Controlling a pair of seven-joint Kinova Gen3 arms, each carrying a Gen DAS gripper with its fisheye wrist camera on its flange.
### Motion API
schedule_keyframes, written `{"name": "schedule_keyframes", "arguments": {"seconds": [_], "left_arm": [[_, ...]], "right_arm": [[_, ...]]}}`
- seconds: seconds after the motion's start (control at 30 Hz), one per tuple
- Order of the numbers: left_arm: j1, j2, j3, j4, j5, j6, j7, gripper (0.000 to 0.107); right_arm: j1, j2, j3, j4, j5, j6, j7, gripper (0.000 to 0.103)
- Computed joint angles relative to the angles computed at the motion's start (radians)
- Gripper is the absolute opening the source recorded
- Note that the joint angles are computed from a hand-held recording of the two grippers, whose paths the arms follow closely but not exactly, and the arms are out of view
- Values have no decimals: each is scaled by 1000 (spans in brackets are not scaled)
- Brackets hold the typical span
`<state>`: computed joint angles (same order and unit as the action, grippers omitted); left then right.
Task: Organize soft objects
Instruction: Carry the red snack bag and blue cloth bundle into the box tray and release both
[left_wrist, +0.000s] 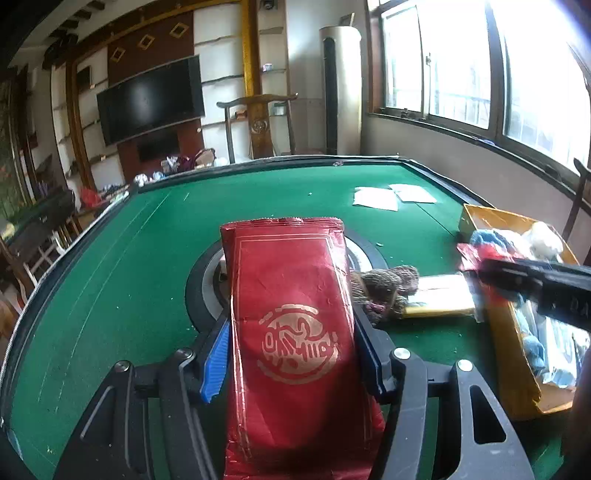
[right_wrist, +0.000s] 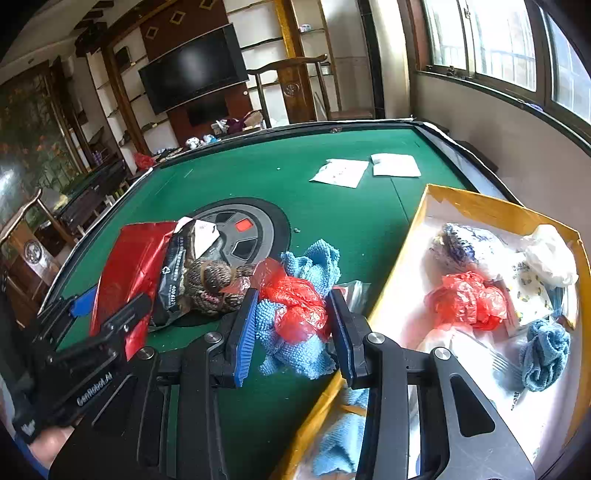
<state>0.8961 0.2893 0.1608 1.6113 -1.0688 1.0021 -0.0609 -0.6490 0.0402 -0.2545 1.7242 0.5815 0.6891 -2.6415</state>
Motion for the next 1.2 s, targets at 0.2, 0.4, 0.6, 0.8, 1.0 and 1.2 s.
{"name": "schedule_keyframes", "arguments": {"seconds": [0.2,0.4,0.6,0.8,1.0,1.2], "left_arm": [[34,17,5,-12,-35,38,-16,60],[67,37,6,-30,-58,76,-24,60],[98,53,4,-42,-82,98,-33,60],[118,53,5,-44,-99,92,-27,60],[117,14,19,-29,-134,-12,59,60],[126,33,44,-77,-123,-134,7,61]], "right_arm": [[5,-9,0,7,2,4,-15,37],[14,-19,-5,12,5,3,-29,37],[33,-36,-8,24,3,-10,-39,37],[55,-54,-16,41,7,-22,-62,37],[90,-86,-21,56,43,7,-134,37],[170,-137,-20,78,53,81,-236,37]]}}
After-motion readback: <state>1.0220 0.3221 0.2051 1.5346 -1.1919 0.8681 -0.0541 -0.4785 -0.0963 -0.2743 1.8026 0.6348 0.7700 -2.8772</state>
